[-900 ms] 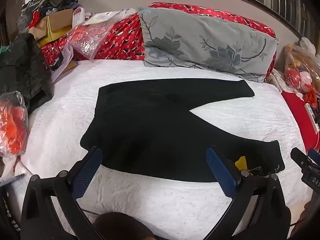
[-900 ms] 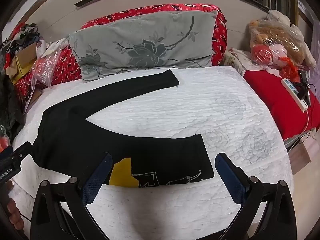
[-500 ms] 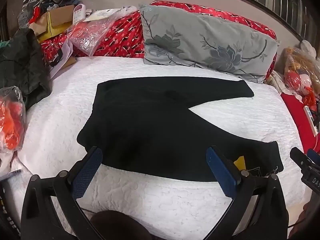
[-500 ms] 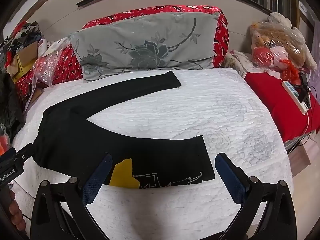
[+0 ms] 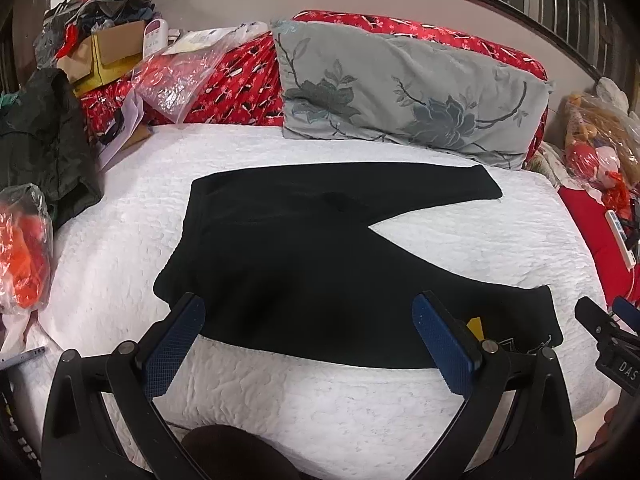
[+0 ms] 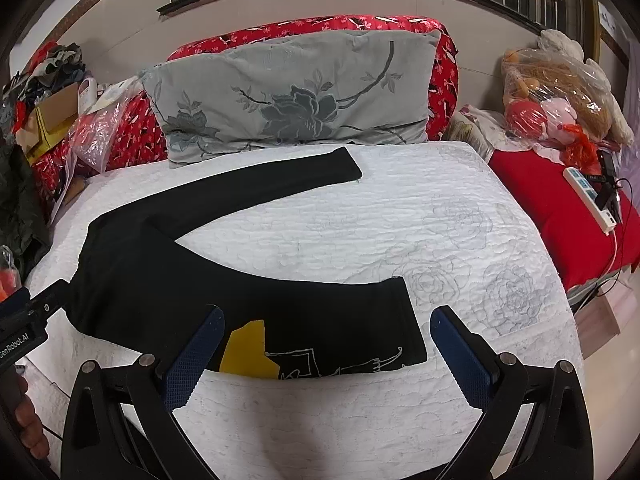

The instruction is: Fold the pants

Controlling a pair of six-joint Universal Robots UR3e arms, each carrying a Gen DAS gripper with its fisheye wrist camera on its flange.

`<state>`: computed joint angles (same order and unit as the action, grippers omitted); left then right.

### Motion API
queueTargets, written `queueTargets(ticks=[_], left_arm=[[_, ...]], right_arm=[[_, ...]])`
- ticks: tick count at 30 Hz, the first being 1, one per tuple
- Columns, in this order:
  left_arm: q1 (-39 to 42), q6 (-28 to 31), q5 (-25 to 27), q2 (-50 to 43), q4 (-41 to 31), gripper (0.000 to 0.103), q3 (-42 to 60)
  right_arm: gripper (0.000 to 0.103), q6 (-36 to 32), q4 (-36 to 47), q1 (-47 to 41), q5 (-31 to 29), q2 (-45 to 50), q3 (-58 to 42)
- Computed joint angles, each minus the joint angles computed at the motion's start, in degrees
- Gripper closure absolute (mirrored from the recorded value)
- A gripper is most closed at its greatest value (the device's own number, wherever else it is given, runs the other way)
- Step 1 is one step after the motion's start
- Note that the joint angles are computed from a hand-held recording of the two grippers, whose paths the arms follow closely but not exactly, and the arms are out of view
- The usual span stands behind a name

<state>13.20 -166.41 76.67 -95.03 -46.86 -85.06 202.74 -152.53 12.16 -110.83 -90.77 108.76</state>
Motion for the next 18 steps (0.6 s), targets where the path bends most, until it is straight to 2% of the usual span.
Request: queueTargets(ticks=[18], left_arm=[[-1.38, 0.63, 1.33, 0.41, 2.12, 0.000, -0.76]], right_arm=[[0.000, 0.15, -0.55, 0.10, 0.00, -0.08, 0.54]])
